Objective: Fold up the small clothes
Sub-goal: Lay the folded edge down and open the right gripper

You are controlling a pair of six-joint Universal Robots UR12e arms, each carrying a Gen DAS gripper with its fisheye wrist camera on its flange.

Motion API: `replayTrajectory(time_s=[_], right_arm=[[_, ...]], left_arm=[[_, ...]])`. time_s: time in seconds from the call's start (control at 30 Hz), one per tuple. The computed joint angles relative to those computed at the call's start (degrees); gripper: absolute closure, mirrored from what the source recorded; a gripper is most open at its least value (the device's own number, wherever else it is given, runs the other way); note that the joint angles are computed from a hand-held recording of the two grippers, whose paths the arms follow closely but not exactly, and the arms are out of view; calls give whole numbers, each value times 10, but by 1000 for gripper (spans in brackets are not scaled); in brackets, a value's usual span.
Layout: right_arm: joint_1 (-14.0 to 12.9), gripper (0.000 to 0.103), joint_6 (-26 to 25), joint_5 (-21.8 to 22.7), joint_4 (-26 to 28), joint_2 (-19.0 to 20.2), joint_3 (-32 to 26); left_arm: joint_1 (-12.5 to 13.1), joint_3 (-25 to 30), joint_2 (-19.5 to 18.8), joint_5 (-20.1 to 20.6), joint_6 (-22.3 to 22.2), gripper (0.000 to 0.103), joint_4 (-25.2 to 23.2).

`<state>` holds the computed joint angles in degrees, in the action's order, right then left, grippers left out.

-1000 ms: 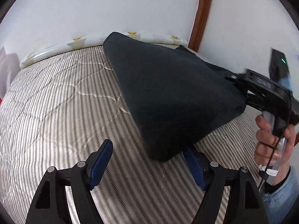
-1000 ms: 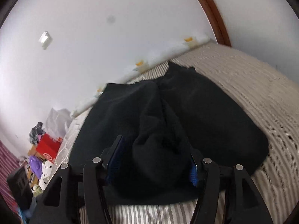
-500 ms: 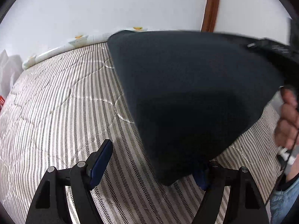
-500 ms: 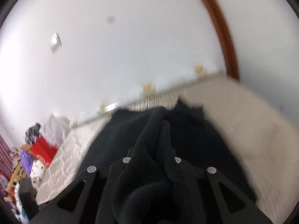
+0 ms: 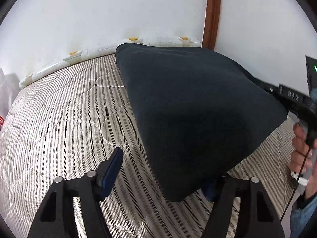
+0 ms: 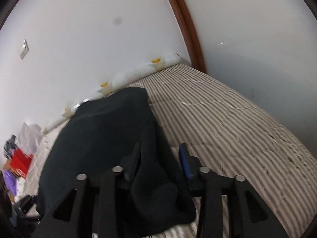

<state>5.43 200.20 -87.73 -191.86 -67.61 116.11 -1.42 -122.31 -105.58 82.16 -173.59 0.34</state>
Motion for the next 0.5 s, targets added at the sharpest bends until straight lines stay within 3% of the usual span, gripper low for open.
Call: replayTrajectory(time_s=[0.03, 0.1, 0.17, 0.23, 0.33, 0.5], right_arm=[[1, 57, -3, -6, 8, -2, 2], [1, 58, -6, -1, 29, 1, -2], [0, 68, -13, 16, 61, 7, -13], [2, 81, -15, 19, 52, 11, -18], [13, 84, -32, 6, 59, 15, -30], [33, 85, -34, 20, 72, 23, -49]], left_arm=[[0, 0, -1, -2, -3, 51, 0], [-3, 2, 0, -2, -8, 76, -2], [-7, 3, -2, 11, -14, 81, 5], [-6, 2, 1, 10, -16, 84, 5], [5, -7, 11, -3, -31, 87, 13], [35, -20, 27, -13, -43, 88, 12]])
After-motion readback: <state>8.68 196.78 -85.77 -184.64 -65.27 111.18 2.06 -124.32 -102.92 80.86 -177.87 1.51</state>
